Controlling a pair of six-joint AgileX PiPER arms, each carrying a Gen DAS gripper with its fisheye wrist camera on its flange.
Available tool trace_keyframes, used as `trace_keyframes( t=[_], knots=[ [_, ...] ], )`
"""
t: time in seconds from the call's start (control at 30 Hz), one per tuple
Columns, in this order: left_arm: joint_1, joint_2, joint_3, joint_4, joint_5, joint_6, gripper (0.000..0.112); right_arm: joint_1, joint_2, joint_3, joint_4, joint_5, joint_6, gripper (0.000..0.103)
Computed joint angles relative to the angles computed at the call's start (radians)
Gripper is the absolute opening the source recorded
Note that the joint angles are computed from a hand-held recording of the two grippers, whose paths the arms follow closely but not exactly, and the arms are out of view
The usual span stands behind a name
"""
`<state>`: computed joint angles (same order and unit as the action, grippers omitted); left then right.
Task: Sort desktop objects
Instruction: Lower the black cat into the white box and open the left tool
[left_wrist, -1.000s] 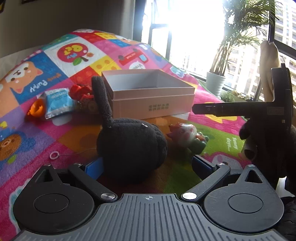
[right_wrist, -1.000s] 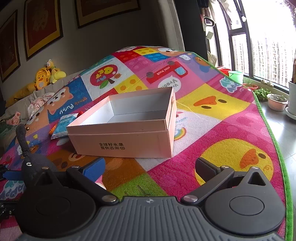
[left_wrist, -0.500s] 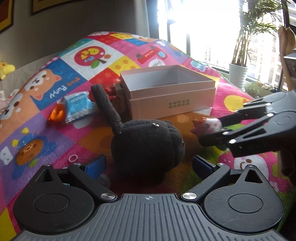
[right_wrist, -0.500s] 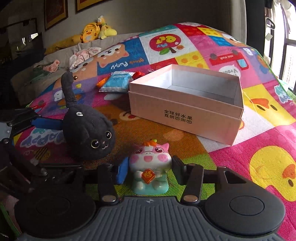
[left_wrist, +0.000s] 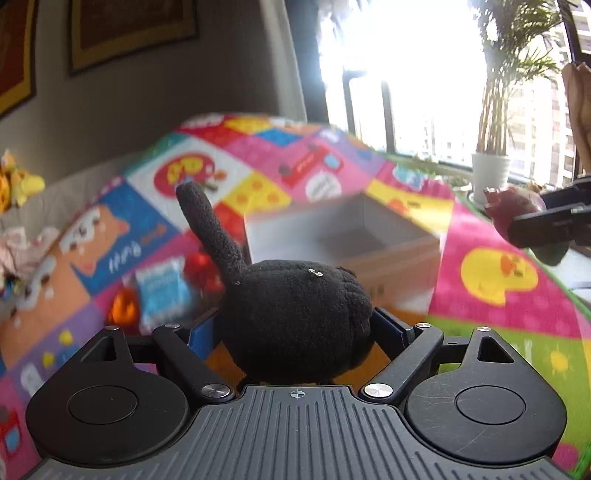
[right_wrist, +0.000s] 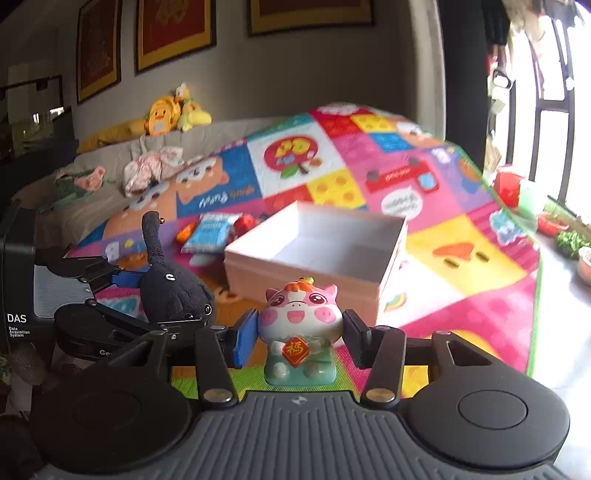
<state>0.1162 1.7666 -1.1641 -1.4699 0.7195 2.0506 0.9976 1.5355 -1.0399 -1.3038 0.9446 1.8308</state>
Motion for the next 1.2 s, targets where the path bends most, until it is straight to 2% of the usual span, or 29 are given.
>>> trace_keyframes(
  t=[0.1, 0.17, 0.27, 0.37, 0.47, 0.57, 0.73, 0.83, 0.9, 0.97, 1.03, 1.2],
  knots=[
    [-0.076, 0.035, -0.162, -0.038, 0.001, -0.109, 0.090, 0.015, -0.036, 0.011, -0.068, 0.079, 0.036, 0.049],
    [-0.134, 0.109, -0.332, 0.037, 0.005, -0.293, 0.091, 0.009, -0.049, 0.021, -0.094, 0.096, 0.049, 0.049],
    [-0.208, 0.246, -0.578, 0.213, 0.027, -0.588, 0.091, -0.032, -0.063, 0.046, -0.103, 0.064, 0.076, 0.049],
    [-0.272, 0.375, -0.756, 0.416, 0.055, -0.833, 0.091, -0.084, -0.069, 0.073, -0.093, 0.017, 0.098, 0.049],
    [-0.308, 0.461, -0.812, 0.549, 0.086, -0.930, 0.092, -0.133, -0.066, 0.094, -0.079, -0.029, 0.117, 0.049],
    [-0.304, 0.460, -0.734, 0.525, 0.090, -0.827, 0.093, -0.166, -0.055, 0.100, -0.064, -0.066, 0.121, 0.049],
    [-0.168, 0.310, -0.457, 0.253, 0.155, -0.440, 0.099, -0.184, -0.036, 0.085, -0.049, -0.097, 0.099, 0.049],
    [-0.097, 0.235, -0.307, 0.131, 0.118, -0.239, 0.100, -0.229, -0.017, 0.033, -0.044, -0.156, 0.038, 0.049],
    [-0.072, 0.220, -0.253, 0.068, 0.068, -0.146, 0.100, -0.303, 0.021, -0.045, 0.000, -0.249, -0.059, 0.049],
    [-0.050, 0.234, -0.256, 0.075, 0.055, -0.155, 0.100, -0.392, 0.092, -0.172, 0.130, -0.331, -0.222, 0.049],
    [-0.023, 0.256, -0.281, 0.123, 0.067, -0.225, 0.100, -0.474, 0.198, -0.342, 0.302, -0.355, -0.422, 0.049],
    [0.051, 0.286, -0.288, 0.124, 0.082, -0.234, 0.101, -0.613, 0.508, -0.842, 0.671, -0.239, -0.891, 0.050]
  ],
)
